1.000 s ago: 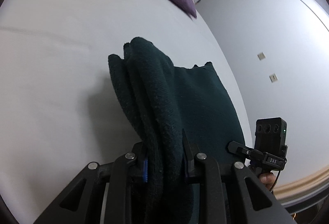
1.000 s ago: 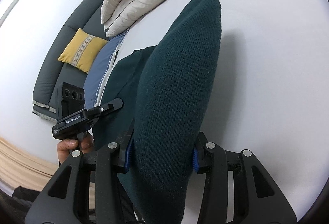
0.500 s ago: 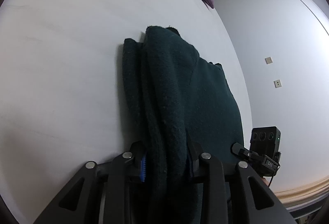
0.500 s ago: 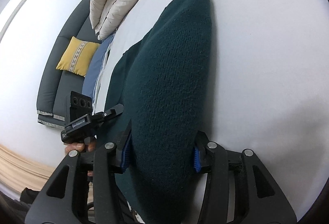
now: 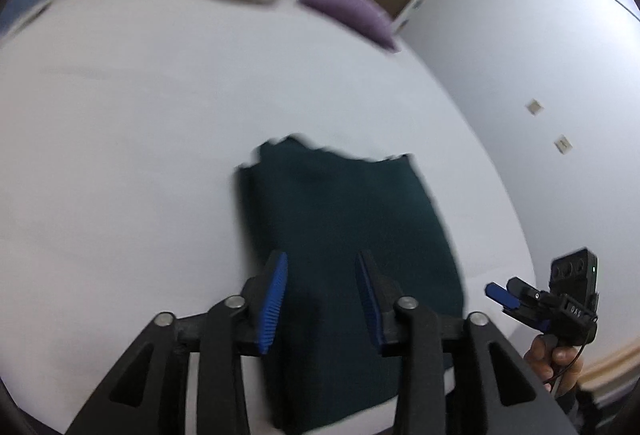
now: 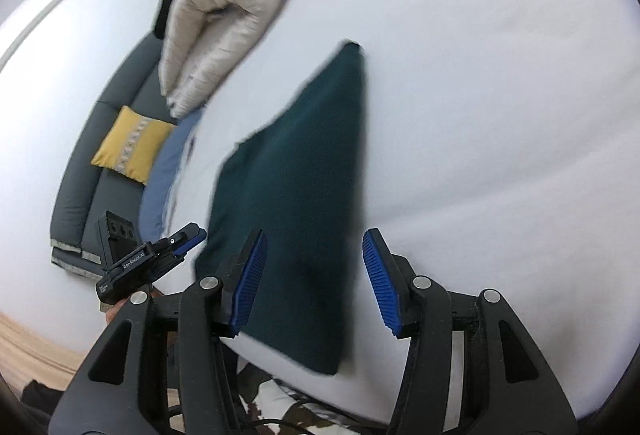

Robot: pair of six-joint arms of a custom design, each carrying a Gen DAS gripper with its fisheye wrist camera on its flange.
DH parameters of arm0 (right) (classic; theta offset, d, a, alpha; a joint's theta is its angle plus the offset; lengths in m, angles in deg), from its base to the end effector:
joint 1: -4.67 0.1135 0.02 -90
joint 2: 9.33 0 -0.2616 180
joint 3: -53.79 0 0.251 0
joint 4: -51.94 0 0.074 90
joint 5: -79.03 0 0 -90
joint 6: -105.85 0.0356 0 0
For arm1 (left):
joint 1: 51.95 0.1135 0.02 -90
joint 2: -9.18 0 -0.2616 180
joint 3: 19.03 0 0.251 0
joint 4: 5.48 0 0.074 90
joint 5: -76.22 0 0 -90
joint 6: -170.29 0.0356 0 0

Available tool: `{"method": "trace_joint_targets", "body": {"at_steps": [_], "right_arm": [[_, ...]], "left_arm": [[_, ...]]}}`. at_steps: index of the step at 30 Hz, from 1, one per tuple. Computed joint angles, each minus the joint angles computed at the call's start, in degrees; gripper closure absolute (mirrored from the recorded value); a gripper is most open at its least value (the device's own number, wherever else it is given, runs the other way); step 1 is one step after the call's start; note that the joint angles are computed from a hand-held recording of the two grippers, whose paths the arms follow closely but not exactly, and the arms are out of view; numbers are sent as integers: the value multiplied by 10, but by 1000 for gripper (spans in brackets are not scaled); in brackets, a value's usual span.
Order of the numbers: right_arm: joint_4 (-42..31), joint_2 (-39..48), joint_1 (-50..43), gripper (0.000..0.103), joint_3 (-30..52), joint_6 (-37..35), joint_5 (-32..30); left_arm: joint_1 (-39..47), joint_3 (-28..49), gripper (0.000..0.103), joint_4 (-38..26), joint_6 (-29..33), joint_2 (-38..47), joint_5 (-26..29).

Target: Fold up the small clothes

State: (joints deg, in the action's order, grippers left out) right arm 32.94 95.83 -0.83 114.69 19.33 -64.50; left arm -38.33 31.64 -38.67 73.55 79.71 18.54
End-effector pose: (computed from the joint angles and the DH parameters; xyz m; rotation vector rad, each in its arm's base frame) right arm 0.3123 -0.0013 0.1058 -0.0994 2.4252 1.2052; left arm 0.2294 0.0360 0.1917 -0.1951 2.3981 -0.6447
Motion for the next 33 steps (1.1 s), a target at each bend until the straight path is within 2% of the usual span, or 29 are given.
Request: {"method": "trace_joint_targets", "body": {"at_steps": [3, 5, 8, 10, 13, 17, 20, 21, 23, 24, 25, 28, 29, 30, 32, 33], "right_arm": [[-22, -31, 7, 54, -15, -19, -61], [-32, -34, 27, 54, -21, -34, -83], [-33, 6, 46, 54, -26, -48, -74], [-42, 44, 52, 54, -28, -68, -44], [12, 67, 50, 56, -64, -76, -52], [11, 52, 37, 56, -91, -91, -59], [-14, 11, 29, 56, -112, -108, -37], [-7, -19, 35, 55, -122, -91, -22], [-7, -86, 36, 54, -146, -84, 16], [-26, -108, 7, 54, -152, -114, 36], [-34, -158, 7, 53, -163, -129, 66], [-32, -292, 35, 51, -188, -112, 162], [-25, -341, 56, 47, -197, -100, 203], [-25, -370, 68, 44, -200, -95, 227], [-17, -448, 111, 32, -211, -81, 301], [-15, -479, 131, 30, -215, -76, 333]], "left_arm": [[-50, -22, 57, 17, -12, -36, -21], [-94, -35, 56, 43, -21, -11, -46], [-115, -58, 57, 86, -32, 43, -60], [-109, -85, 59, 127, -31, 55, -57], [-89, -113, 59, 161, -28, 49, -29], [-85, -134, 59, 179, -28, 32, -25], [-94, -150, 59, 153, -32, -26, -51], [-99, -156, 59, 144, -33, -50, -66], [-117, -167, 53, 114, -35, -123, -121], [-126, -169, 50, 95, -36, -159, -148], [-136, -169, 41, 74, -36, -202, -180], [-181, -161, 18, 22, -36, -330, -293], [-198, -155, 7, 8, -36, -364, -333], [-222, -146, 2, -6, -38, -398, -385], [-267, -132, 0, -21, -38, -444, -465], [-297, -120, 0, -30, -35, -463, -510]]}}
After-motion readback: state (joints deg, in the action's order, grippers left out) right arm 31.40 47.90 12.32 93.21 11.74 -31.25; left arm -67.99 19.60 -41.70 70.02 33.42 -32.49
